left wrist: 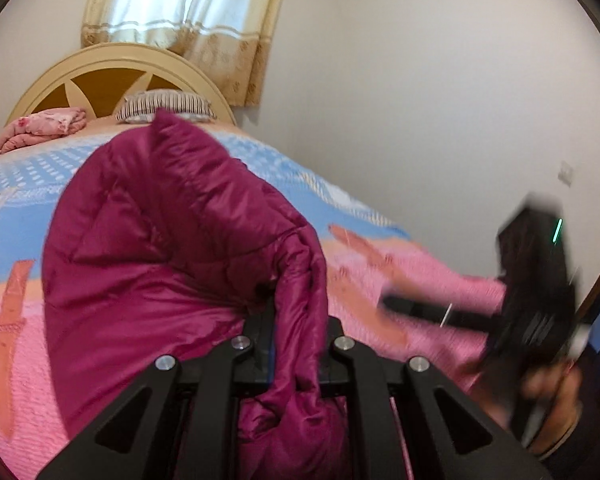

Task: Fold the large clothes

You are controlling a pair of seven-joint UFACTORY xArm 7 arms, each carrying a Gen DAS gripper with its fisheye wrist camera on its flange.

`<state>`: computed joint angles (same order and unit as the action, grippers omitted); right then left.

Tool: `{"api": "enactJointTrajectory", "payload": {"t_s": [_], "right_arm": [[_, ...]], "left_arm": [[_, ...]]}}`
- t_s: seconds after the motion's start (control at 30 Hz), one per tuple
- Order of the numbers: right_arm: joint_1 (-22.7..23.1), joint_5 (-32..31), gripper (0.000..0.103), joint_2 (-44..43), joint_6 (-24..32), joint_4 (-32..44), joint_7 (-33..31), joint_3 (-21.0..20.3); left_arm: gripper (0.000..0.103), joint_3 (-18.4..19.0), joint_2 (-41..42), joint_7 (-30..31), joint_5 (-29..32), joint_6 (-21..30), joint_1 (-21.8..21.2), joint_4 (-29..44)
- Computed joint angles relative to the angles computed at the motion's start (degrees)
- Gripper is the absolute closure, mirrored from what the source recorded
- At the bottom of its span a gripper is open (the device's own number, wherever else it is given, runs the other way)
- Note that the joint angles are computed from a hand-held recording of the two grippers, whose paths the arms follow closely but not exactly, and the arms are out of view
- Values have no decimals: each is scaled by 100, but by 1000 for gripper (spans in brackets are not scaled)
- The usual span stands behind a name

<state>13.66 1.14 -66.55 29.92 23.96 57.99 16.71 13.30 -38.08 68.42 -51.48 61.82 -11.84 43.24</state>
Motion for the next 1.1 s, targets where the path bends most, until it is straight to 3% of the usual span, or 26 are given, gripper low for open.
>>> {"api": "enactJointTrajectory", "payload": {"t_s": [0.17, 0.23, 0.37, 0.47, 0.5, 0.57, 0.63, 0.7, 0.77, 0.83, 0.93, 1.1], "right_arm": [[200, -34, 14, 610, -367, 351, -611, -366], [440, 96, 26, 1163, -606, 607, -980, -607], [939, 469, 39, 2113, -646, 1162, -1732, -1026], [652, 443, 72, 2423, -231, 1471, -1779, -763], [575, 448, 77, 2461, -203, 1496, -1768, -721], [338, 397, 80, 2370, -72, 1464, -1599, -569], [240, 402, 82, 2252, -18, 1364, -1503, -560], [151, 382, 83, 2150, 76, 1268, -1426, -538], [100, 337, 84, 2125, 142, 1232, -1438, -545], [21, 272, 84, 2083, 227, 1206, -1381, -489], [-94, 196, 84, 2116, 294, 1250, -1238, -399], [-692, -365, 83, 1991, 1140, 1798, -436, 217]], "left_arm": [[92, -106, -191, 158, 192, -149, 26, -326], [92, -198, -319, 197, 239, -300, -3, -431], [89, -306, -549, 188, 360, -623, -125, -587], [77, -270, -736, 80, 531, -712, -171, -650], [72, -210, -840, 11, 634, -615, -168, -636], [37, -77, -1151, -54, 708, -518, -180, -703], [20, 152, -1496, -20, 764, -418, -183, -763], [16, 474, -1747, -5, 872, -161, -158, -701], [2, 753, -1800, -12, 867, -145, -181, -583], [0, 596, -1695, 36, 672, -855, -33, -670], [0, 327, -950, -127, 850, -1596, -22, -601], [2, 155, -540, -370, 1202, -1761, -6, -790]]}}
